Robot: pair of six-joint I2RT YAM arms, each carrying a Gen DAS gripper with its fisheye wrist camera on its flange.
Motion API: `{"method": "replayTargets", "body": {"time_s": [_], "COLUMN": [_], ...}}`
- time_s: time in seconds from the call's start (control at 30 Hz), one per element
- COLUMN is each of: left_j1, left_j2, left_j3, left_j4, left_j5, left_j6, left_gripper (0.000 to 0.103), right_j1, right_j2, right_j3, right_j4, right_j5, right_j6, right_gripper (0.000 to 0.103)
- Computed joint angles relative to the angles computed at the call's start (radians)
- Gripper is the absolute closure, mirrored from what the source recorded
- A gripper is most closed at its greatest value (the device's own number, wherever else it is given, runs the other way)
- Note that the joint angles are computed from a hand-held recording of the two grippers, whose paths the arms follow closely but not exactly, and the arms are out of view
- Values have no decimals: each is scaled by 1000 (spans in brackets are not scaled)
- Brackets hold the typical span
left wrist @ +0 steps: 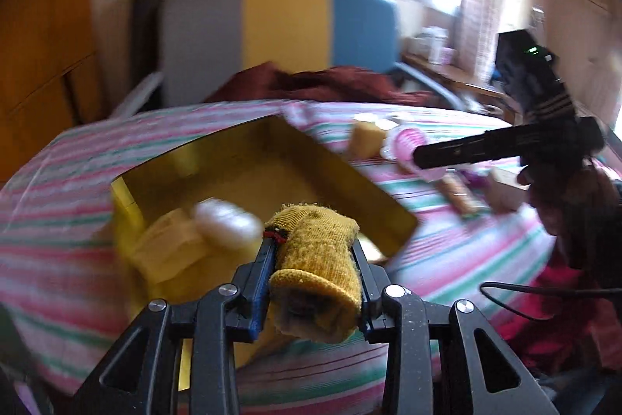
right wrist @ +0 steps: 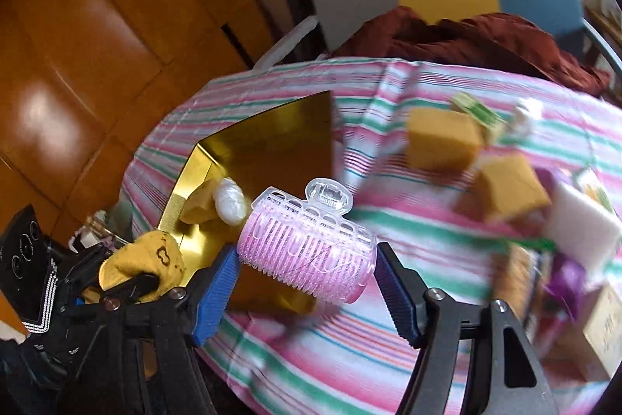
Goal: Organize objects
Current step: 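Place the glove and pink roller into the gold tray, opening both grippers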
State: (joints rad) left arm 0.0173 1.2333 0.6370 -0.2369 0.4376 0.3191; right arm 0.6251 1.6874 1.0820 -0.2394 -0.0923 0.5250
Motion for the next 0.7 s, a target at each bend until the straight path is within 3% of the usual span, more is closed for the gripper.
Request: {"method": "replayTargets", "body": {"time_s": [0.07,0.13,0.2,0.33,0.7], "left_j1": [58,91,135,200,185], "left_j2": [21,54,73,76,3], "left_j3": [-10,-14,-19,-21,-15], "left_j4": [18,45,64,80,65], "left_j5": [-12,-31,-26,0,-16], "left_j6": [8,2,-17,-34,-91], "left_gripper": [63,54,33,28,18], "right_j1": [14,24,23,19,98], "right_j2": [109,214,299,387,276], "right_j3": [129,270,386,526,283], "right_j4": [-48,-107,-130,-170,-90], "right_j5": [-3,21,55,162,201], "right_j6": [-4,-9,14,66,119], "right_gripper": [32,32,31,19,19]}}
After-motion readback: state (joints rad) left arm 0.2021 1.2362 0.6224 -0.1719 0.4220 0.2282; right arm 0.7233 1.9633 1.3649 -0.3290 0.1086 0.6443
